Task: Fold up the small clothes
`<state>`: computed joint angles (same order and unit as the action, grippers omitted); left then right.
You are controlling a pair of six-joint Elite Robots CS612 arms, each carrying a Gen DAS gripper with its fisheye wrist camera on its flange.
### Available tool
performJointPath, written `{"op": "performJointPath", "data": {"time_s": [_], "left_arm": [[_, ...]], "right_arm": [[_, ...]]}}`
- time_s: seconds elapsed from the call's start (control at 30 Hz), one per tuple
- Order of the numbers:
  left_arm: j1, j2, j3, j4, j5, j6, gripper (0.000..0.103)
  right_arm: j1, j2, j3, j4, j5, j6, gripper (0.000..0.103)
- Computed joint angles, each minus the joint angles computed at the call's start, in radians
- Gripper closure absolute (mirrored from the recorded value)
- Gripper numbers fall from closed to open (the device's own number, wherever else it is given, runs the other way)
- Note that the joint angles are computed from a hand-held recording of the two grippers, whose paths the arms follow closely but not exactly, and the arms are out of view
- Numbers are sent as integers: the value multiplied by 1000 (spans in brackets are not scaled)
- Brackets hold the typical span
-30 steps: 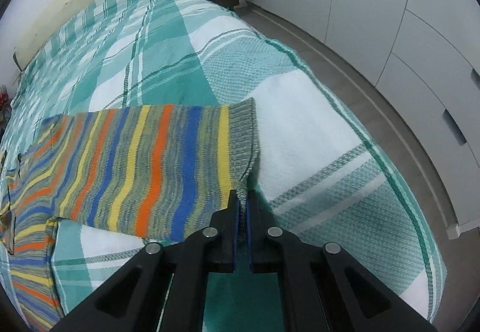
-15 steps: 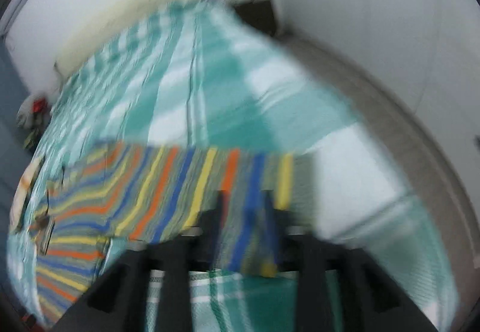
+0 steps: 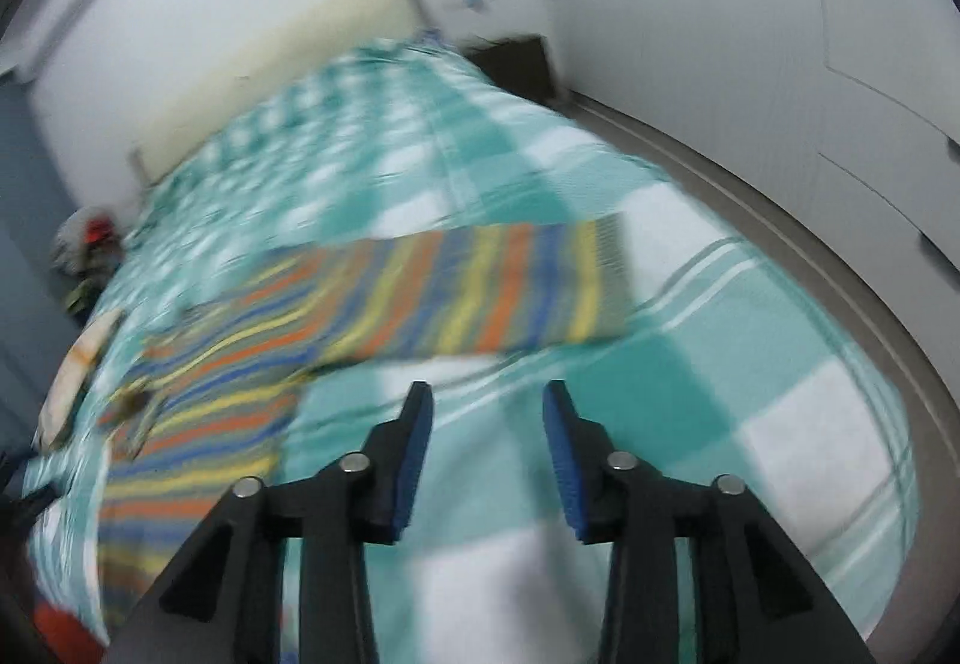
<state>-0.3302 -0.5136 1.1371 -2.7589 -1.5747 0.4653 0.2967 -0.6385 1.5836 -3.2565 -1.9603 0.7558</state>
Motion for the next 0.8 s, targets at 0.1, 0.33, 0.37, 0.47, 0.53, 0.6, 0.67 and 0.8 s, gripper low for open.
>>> {"op": "performJointPath", "data": {"time_s": [0.1, 0.33, 0.37, 0.47, 0.53, 0.6, 0.67, 0.8], "left_arm": [[1, 67, -119, 135, 14, 54, 24], [15, 124, -196, 166, -45, 126, 54], [24, 136, -235, 219, -69, 54, 90], [53, 150, -287, 241, -130, -145, 96], [86, 146, -288, 164, -167, -316, 97], [126, 142, -286, 81, -180, -524, 97], [166, 148, -296, 36, -161, -734, 97], [219, 182, -350, 107, -42, -993, 97]], "right_arm": [[31, 0, 5, -9, 25, -5, 63], [44, -12, 40, -4, 31, 20, 63], [42, -9, 35, -1, 31, 22, 63], [43, -3, 23, 1, 27, 6, 63], [47, -1, 16, 4, 19, -10, 63], [49, 1, 12, 8, 12, -22, 63], [51, 3, 8, 14, 8, -32, 63], [45, 8, 0, 33, 26, -24, 63]]}}
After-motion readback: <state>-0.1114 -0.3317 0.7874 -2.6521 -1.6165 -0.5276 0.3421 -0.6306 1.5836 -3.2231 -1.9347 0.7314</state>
